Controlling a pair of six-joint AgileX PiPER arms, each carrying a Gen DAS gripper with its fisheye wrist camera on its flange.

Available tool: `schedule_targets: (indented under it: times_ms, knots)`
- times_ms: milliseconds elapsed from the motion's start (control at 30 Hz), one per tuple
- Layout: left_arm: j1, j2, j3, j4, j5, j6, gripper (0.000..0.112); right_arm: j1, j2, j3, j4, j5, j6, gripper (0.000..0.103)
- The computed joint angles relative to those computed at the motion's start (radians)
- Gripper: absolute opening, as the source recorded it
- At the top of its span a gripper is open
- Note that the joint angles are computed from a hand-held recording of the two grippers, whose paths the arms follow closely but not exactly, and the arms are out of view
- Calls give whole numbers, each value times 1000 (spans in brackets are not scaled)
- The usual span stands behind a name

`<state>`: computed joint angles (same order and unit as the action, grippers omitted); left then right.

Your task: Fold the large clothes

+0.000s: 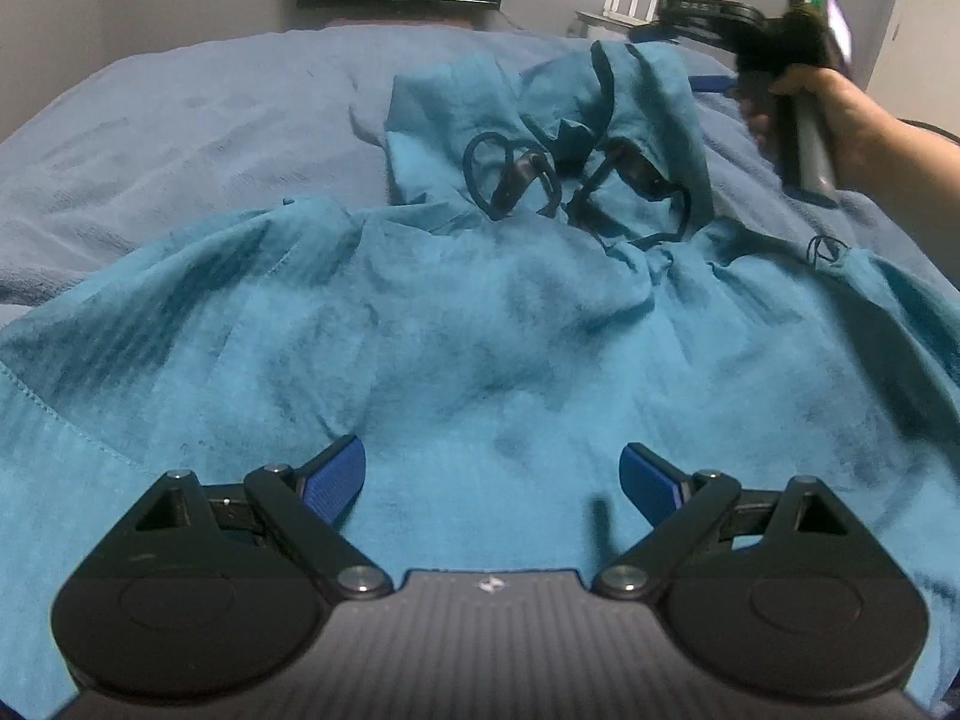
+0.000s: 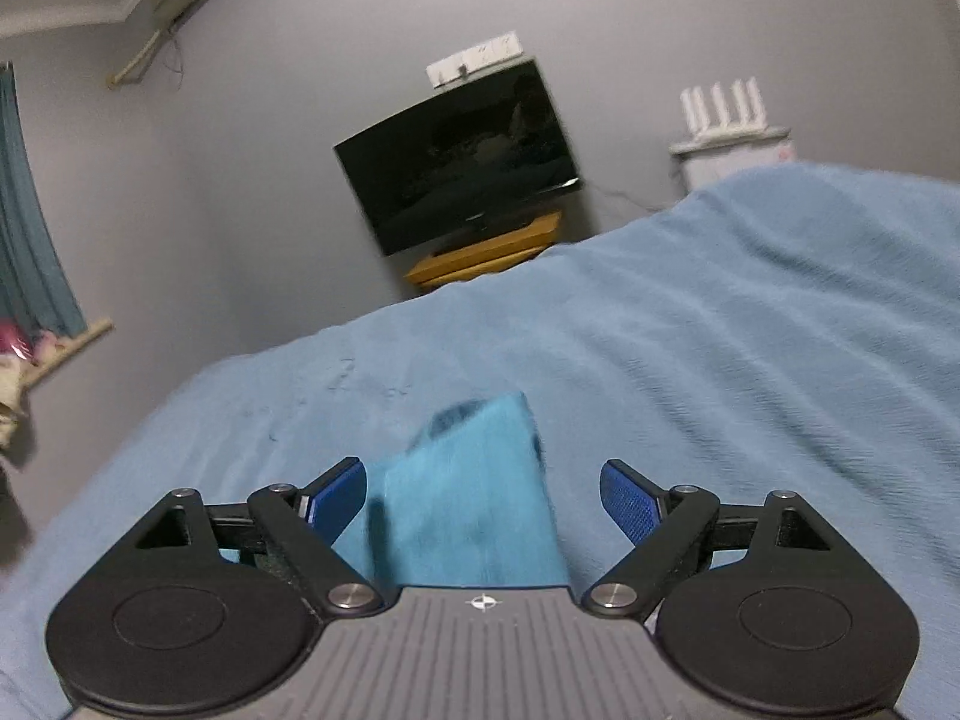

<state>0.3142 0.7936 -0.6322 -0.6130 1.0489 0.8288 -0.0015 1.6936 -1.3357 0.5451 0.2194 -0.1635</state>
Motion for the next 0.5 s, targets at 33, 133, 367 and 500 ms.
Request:
schedule_targets:
  times_ms: [33,133,367,500]
  knots:
    - [8,5,-2,-7,7,10,92,-14,35,-40,87,31,-82,82]
    - [21,25,-2,-26,11,35,92,-42,99,-131,209,143,-232,48]
    - [88,32,11,-82,41,94,92,-62,-96,50,584,157,-760,6]
    - [169,18,31,-134,78,152,92,-104,-350,283,852,242,-1110,6]
